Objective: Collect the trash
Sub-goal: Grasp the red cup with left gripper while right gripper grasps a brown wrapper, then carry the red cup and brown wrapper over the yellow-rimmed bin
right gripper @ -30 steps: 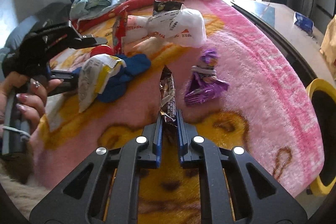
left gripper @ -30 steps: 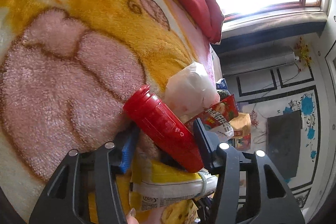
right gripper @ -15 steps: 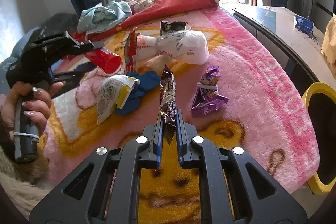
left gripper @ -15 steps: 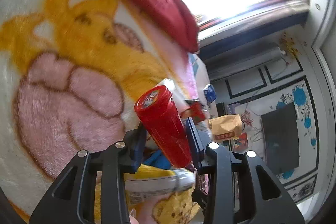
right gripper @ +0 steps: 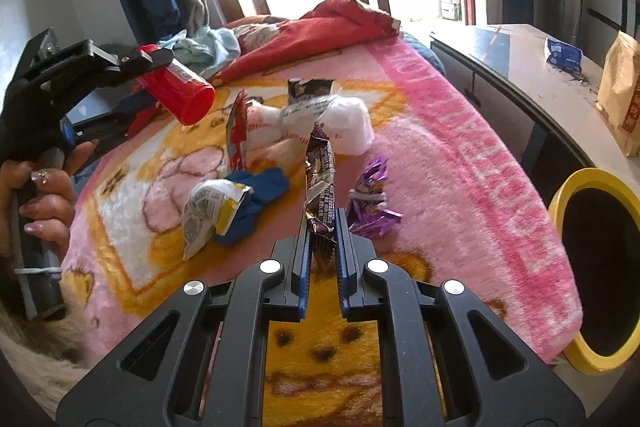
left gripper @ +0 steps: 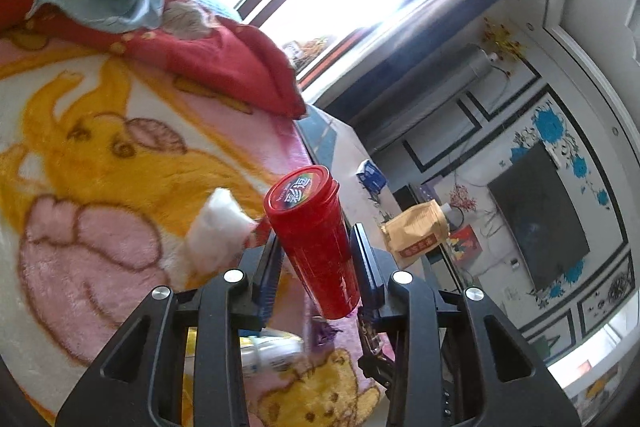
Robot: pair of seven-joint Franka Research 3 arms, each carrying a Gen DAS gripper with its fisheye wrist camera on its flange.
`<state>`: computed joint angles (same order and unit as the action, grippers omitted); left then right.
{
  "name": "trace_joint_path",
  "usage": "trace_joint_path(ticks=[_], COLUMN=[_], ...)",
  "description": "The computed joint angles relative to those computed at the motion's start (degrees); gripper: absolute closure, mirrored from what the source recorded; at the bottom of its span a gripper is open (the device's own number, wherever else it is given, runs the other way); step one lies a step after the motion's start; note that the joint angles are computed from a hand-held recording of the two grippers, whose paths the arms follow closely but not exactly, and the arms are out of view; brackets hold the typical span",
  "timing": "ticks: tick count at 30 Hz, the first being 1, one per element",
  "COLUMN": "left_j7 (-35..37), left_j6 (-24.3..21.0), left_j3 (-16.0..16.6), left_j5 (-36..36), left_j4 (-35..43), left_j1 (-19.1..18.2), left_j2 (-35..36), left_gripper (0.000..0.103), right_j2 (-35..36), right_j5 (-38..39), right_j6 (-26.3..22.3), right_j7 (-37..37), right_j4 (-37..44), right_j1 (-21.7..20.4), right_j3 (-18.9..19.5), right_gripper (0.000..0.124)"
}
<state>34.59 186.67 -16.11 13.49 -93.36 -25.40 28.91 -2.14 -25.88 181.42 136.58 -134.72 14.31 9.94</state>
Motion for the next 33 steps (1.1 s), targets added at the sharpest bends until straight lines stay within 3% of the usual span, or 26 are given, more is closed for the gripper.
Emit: trace_joint_path(ticks=[9, 17, 27, 33], left_j7=[3.40, 7.85, 14.85, 19.79], left_j6=[-2.86, -5.34, -9.44, -12.17], left_j3=[-0.48, -2.81, -5.99, -7.32], left_j5=[1.83, 1.78, -0.21, -1.98], left_j4=[5.90, 10.72, 17.18, 22.29], left_j1=[-1.83, -1.97, -2.54, -3.69], left_j2=[2.84, 5.83, 10.29, 13.53], left_gripper=[0.071, 0.072, 0.072, 0.072], right_j2=[-2.28, -4.67, -7.96, -10.70], right_j5=[-10.94, -15.74, -17.84, -15.26], right_j6=[0.32, 0.56, 0.68, 1.13], right_j7=[11.07, 16.90, 21.27, 20.79], right_j4=[-0.38, -1.40, -3.21, -5.26], right_j1=[-6.79, -14.20, -24.33, -29.81], right_j3=[3.47, 8.10, 15.36, 19.26], right_gripper=[0.117, 0.117, 0.117, 0.117])
